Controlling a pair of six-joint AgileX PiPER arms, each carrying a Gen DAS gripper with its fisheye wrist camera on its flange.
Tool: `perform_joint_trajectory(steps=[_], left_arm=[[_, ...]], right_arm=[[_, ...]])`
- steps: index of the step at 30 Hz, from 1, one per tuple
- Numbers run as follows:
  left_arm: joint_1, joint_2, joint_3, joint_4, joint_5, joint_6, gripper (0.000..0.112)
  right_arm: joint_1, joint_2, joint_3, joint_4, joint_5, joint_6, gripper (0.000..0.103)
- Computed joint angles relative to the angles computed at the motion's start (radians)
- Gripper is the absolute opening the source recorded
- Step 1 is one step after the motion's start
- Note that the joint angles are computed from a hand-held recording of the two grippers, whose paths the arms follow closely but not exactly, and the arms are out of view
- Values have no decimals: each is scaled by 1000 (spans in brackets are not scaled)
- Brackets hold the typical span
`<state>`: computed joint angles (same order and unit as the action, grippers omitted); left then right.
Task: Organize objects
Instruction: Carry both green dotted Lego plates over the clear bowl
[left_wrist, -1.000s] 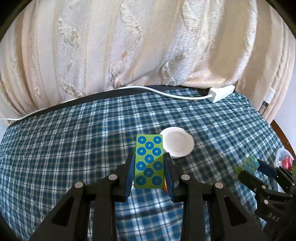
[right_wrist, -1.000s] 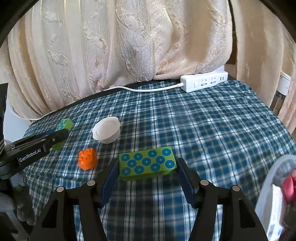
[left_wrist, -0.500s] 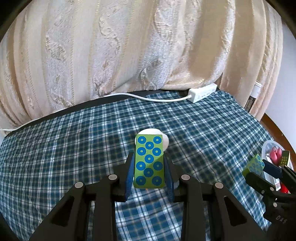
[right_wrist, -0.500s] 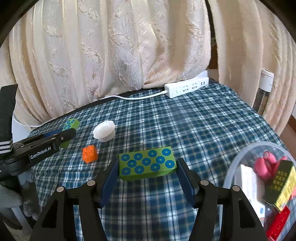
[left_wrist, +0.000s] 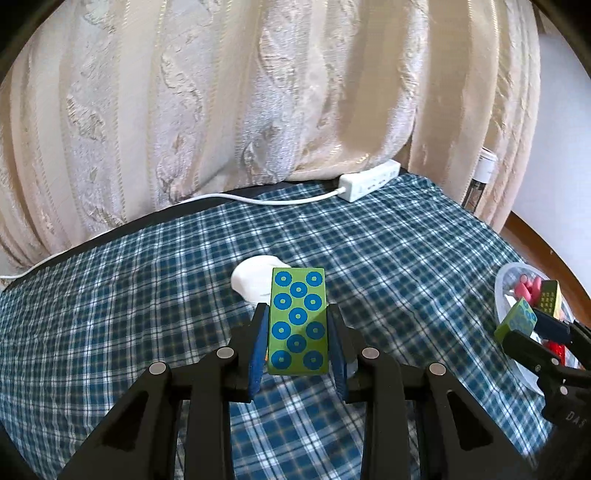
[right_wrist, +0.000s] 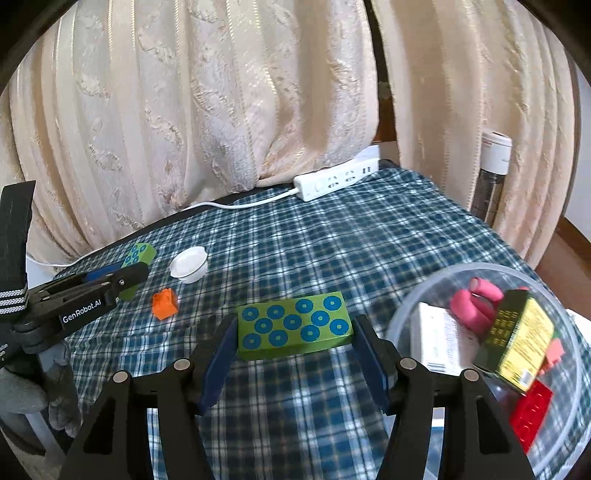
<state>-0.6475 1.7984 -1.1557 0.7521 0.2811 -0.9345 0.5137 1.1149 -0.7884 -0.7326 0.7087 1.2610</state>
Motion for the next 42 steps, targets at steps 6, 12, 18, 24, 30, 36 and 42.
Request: perform_joint_trajectory(steps=[6, 12, 18, 24, 30, 36, 42], left_arm=[[-31, -6, 8, 6, 0, 1, 31], [-64, -14, 17, 36, 1, -24, 31], [-96, -19, 25, 68, 5, -51, 31], [-130, -19, 29, 124, 17, -101, 31], [-159, -14, 23, 143, 34, -123, 31], [-187, -6, -1, 122, 53, -111, 31], [-222, 15, -39, 91, 81, -86, 31]], right_arm=[[17, -64, 41, -19, 63, 45, 65], [24, -126, 78, -14, 121, 58, 65], [19, -190, 113, -8, 167, 69, 65], [-1, -247, 147, 4, 190, 65, 65], [-38, -292, 176, 29, 195, 42, 65], [-104, -345, 203, 65, 185, -13, 65], [-201, -385, 231, 127, 147, -98, 65]])
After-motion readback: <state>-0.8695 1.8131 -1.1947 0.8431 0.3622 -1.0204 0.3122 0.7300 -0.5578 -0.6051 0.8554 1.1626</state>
